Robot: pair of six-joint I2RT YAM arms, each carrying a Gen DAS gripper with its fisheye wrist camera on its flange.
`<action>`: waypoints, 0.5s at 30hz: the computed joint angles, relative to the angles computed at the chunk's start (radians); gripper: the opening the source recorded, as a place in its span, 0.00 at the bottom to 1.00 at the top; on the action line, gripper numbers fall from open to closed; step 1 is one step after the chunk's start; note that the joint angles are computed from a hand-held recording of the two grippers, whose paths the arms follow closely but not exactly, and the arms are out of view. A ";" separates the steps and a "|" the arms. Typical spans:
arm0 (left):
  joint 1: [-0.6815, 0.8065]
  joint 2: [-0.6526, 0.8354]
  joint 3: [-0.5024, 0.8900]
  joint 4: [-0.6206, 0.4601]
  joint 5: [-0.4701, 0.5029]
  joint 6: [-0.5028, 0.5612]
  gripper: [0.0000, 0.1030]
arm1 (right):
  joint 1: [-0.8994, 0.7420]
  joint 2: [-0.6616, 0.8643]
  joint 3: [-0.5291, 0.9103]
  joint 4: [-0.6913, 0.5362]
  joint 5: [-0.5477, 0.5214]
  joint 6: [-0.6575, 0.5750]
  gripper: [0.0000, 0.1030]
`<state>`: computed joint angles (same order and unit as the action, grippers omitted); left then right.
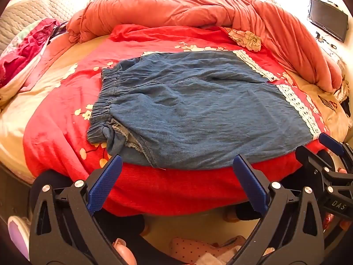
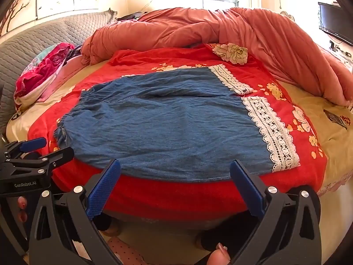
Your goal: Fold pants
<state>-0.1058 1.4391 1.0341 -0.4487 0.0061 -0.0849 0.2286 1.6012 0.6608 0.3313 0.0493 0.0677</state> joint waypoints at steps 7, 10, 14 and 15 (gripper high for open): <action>-0.007 -0.014 -0.008 -0.002 -0.006 -0.006 0.92 | 0.004 -0.004 -0.003 -0.001 0.003 0.000 0.96; -0.006 -0.010 -0.005 -0.003 -0.005 -0.005 0.92 | 0.003 -0.007 -0.005 -0.001 0.001 -0.001 0.96; -0.004 -0.011 -0.006 -0.002 -0.003 -0.004 0.92 | 0.001 -0.010 -0.008 -0.002 0.001 -0.001 0.96; -0.004 -0.011 -0.006 -0.001 -0.003 -0.004 0.92 | 0.001 -0.012 -0.009 -0.001 0.000 -0.001 0.96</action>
